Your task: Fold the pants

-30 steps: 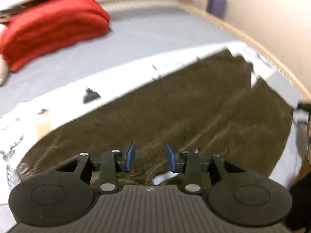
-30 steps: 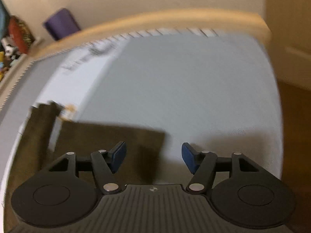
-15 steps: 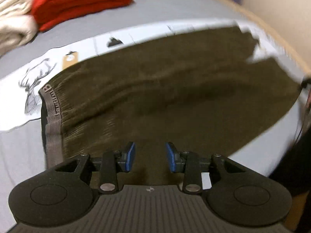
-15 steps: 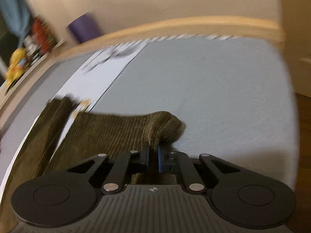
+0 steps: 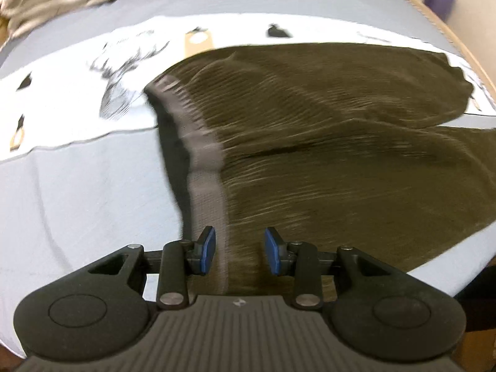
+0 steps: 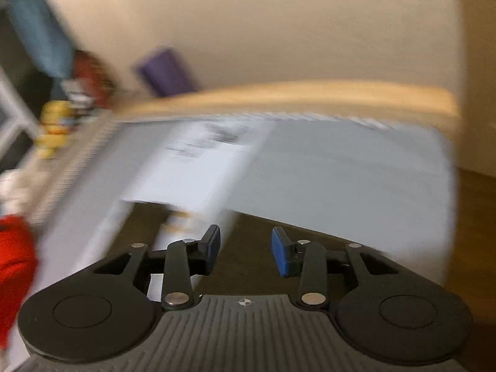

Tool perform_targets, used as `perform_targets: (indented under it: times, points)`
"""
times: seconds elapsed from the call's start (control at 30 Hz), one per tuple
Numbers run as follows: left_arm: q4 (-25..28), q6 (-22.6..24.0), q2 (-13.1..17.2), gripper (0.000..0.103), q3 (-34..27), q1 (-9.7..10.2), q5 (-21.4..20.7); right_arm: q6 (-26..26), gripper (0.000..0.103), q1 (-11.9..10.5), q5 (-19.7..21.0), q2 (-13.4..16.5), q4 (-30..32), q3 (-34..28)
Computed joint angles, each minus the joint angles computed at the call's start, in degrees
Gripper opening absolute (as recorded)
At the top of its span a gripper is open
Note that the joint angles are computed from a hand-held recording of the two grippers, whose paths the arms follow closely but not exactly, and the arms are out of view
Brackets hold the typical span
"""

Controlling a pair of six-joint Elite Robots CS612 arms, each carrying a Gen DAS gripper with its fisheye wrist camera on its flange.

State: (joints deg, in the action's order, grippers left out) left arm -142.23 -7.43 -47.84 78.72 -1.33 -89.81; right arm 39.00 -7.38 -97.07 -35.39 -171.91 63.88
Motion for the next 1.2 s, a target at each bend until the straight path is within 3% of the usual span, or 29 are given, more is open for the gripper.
perform_targets:
  times: [0.1, 0.2, 0.33, 0.37, 0.47, 0.67, 0.73, 0.83, 0.9, 1.0, 1.13, 1.2]
  points:
    - [2.46, 1.70, 1.02, 0.050, -1.25, 0.36, 1.37, -4.97, 0.050, 1.22, 7.38, -0.75, -3.29, -2.27]
    - [3.87, 2.58, 1.93, 0.050, -2.20, 0.42, 1.41, -9.69, 0.067, 2.54, 15.92, -1.23, -4.16, -4.03]
    - [5.46, 3.67, 3.13, 0.057, -3.45, 0.48, 1.63, -17.04, 0.069, 4.36, 24.31, -0.14, -3.04, -5.89]
    - [5.91, 3.95, 3.59, 0.058, -3.93, 0.53, 1.39, -19.70, 0.067, 4.89, 24.77, 0.11, -2.64, -5.56]
    - [7.35, 4.64, 4.74, 0.058, -5.12, 0.65, 1.12, -24.68, 0.064, 6.39, 20.83, -0.05, 7.48, -6.84]
    - [8.23, 2.21, 5.65, 0.055, -5.82, 1.51, -1.78, -28.19, 0.062, 7.43, 17.67, 0.60, 10.06, -8.07]
    - [7.53, 2.92, 5.31, 0.034, -5.14, 1.80, -3.67, -27.84, 0.062, 7.52, 17.90, 0.67, 10.91, -8.09]
    - [6.23, 5.53, 4.37, 0.014, -3.40, 1.84, -3.97, -28.63, 0.062, 8.16, 16.56, 1.48, 12.34, -9.31]
    - [6.62, 5.23, 3.76, 0.010, -2.87, 2.15, -4.86, -28.66, 0.062, 8.23, 16.76, 1.62, 12.48, -9.14]
    - [7.43, 4.71, 2.53, 0.008, -1.61, 2.71, -5.64, -28.72, 0.062, 8.42, 16.83, 1.64, 12.59, -9.18]
    - [9.68, 6.14, 0.84, 0.007, 0.21, 2.45, -0.23, -29.72, 0.062, 8.78, 16.91, 1.59, 12.81, -9.09]
    - [10.44, 5.18, 0.64, 0.010, 0.20, 2.52, 0.08, -30.30, 0.062, 8.97, 16.71, 1.67, 13.02, -9.19]
